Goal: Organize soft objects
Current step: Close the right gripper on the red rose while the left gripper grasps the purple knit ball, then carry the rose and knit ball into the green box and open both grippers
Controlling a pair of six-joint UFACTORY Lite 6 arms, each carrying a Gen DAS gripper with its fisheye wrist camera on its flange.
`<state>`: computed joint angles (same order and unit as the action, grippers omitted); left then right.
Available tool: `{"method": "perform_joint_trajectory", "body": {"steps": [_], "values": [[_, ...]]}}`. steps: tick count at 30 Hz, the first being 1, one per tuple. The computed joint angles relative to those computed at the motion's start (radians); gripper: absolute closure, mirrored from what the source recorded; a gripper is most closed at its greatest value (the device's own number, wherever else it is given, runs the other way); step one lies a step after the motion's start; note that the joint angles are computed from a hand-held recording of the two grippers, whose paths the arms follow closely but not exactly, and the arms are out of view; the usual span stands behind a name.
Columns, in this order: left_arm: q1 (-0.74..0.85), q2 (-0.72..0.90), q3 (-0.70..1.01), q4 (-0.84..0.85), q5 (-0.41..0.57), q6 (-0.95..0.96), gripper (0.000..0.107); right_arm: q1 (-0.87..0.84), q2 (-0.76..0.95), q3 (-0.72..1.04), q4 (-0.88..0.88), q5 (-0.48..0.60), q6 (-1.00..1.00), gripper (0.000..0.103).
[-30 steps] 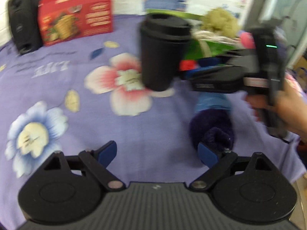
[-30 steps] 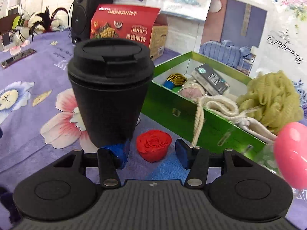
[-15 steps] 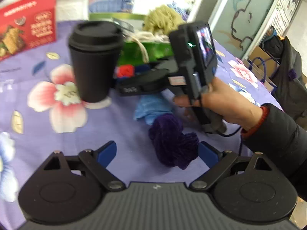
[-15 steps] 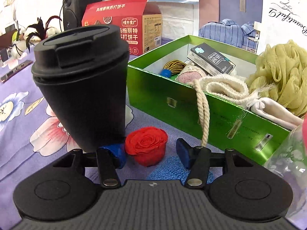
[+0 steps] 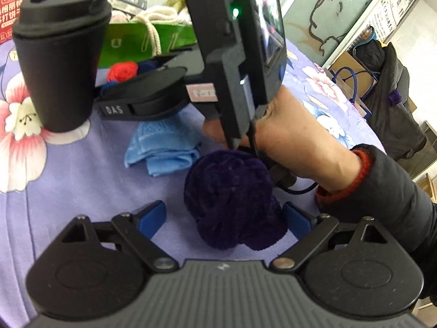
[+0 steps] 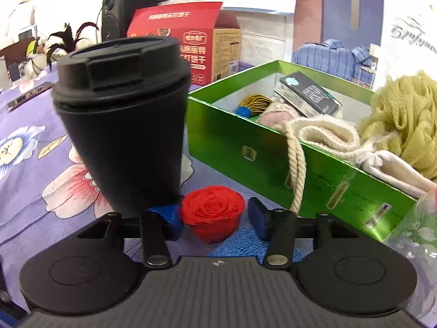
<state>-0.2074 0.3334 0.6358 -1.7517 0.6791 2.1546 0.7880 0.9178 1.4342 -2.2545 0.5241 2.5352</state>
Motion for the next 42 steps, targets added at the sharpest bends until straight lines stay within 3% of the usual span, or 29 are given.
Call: {"method": "perform_joint_trajectory", "body": {"steps": [1,3,10,19,24,27,32,38,39,41,42], "values": [[-0.004,-0.002,-0.007,-0.012,0.000,0.025,0.021,0.000,0.000,0.001,0.004,-0.001,-0.007,0.078],[-0.010,-0.002,0.006,0.045,0.003,-0.020,0.049,0.000,-0.010,-0.009,-0.007,0.000,0.004,0.079],[0.045,-0.117,-0.067,0.078,0.001,-0.074,0.050,0.061,-0.213,-0.239,-0.045,0.141,0.115,0.079],[0.282,-0.467,-0.285,0.308,0.101,-0.203,0.050,0.312,-0.534,-0.598,0.216,0.351,0.144,0.078],[0.394,-0.577,-0.251,0.452,0.182,-0.361,0.050,0.426,-0.633,-0.681,0.360,0.424,0.122,0.078],[0.375,-0.554,-0.099,0.455,0.197,-0.454,0.050,0.390,-0.701,-0.678,0.352,0.419,0.047,0.078],[0.189,-0.367,0.300,0.407,0.047,-0.584,0.049,0.162,-0.706,-0.495,0.275,0.274,-0.183,0.078],[-0.002,0.075,0.928,0.711,-0.168,-1.006,0.048,-0.116,-0.504,-0.118,0.311,0.008,-0.466,0.077],[-0.019,0.157,1.033,0.789,-0.187,-1.096,0.044,-0.153,-0.464,-0.064,0.310,-0.033,-0.469,0.076],[-0.054,0.322,1.242,0.939,-0.231,-1.294,0.022,-0.222,-0.382,0.048,0.375,-0.121,-0.509,0.074],[-0.062,0.399,1.346,1.019,-0.220,-1.389,0.020,-0.242,-0.349,0.092,0.422,-0.146,-0.535,0.074]]}}
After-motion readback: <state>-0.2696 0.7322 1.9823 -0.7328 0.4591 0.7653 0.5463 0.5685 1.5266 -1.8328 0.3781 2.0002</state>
